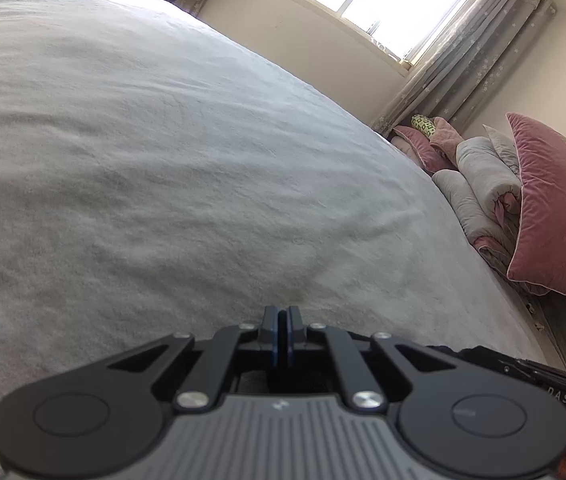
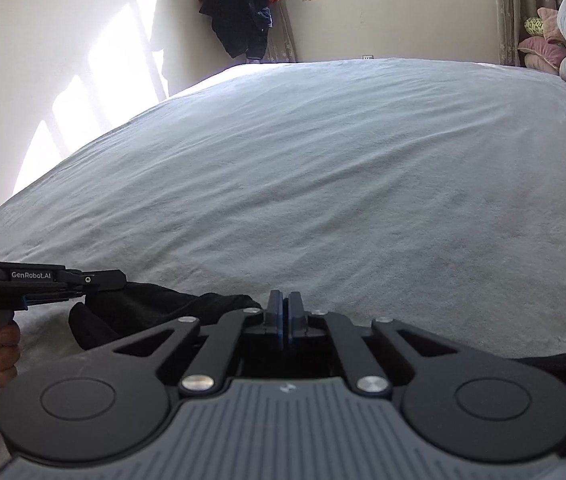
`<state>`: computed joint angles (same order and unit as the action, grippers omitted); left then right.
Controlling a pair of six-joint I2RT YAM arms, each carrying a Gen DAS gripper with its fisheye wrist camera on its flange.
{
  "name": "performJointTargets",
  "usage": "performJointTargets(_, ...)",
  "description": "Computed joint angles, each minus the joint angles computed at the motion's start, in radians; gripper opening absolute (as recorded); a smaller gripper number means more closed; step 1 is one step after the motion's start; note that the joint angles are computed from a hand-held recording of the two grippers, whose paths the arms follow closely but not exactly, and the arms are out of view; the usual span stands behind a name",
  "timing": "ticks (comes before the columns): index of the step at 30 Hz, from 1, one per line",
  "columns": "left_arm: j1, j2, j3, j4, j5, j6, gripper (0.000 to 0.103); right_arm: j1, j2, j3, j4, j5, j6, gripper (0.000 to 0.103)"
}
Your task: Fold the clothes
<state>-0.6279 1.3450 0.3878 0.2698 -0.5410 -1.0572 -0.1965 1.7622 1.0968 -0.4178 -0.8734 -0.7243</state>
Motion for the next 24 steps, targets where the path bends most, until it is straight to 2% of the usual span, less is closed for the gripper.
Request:
performJointTargets(2, 0.002, -0.007, -0.005, -0.001, 0.002, 0.001, 0.003, -0.024, -0.043, -0.032, -0.032, -0.032, -0.073, 0.002)
performJointTargets(4, 0.005, -0.009, -0.008, 0.001, 0.008, 0.000, 0.003, -0.048, -0.071, -0.044, -0.123, -0.046, -0.181, 0.002)
performJointTargets(7, 0.005, -0.004, -0.003, -0.003, 0.008, 0.000, 0.003, -0.058, -0.082, -0.065, -0.192, -0.004, -0.267, 0.002)
performJointTargets(10, 0.004, 0.002, 0.003, -0.006, 0.009, -0.001, 0.003, -0.057, -0.058, -0.086, -0.198, 0.039, -0.284, 0.003)
performJointTargets(13, 0.004, 0.008, 0.008, -0.009, 0.009, -0.002, 0.004, -0.076, -0.040, -0.090, -0.203, 0.014, -0.263, 0.004)
performJointTargets(15, 0.005, 0.009, 0.007, -0.006, 0.012, -0.004, 0.004, -0.081, -0.013, -0.054, -0.251, -0.004, -0.251, 0.013)
performJointTargets(19, 0.005, 0.011, 0.005, 0.002, 0.013, -0.009, 0.004, -0.093, 0.030, 0.022, -0.353, -0.027, -0.235, 0.015)
performJointTargets(20, 0.004, 0.012, 0.005, 0.002, 0.013, -0.008, 0.004, -0.097, 0.049, 0.049, -0.382, -0.039, -0.227, 0.020)
performJointTargets(21, 0.004, 0.012, 0.004, 0.004, 0.013, -0.008, 0.004, -0.101, 0.068, 0.076, -0.412, -0.052, -0.219, 0.032)
performJointTargets(23, 0.004, 0.015, 0.004, 0.009, 0.015, -0.006, 0.004, -0.110, 0.097, 0.118, -0.446, -0.080, -0.196, 0.047)
performJointTargets(24, 0.004, 0.016, 0.004, 0.011, 0.015, -0.006, 0.004, -0.111, 0.111, 0.139, -0.460, -0.090, -0.183, 0.047)
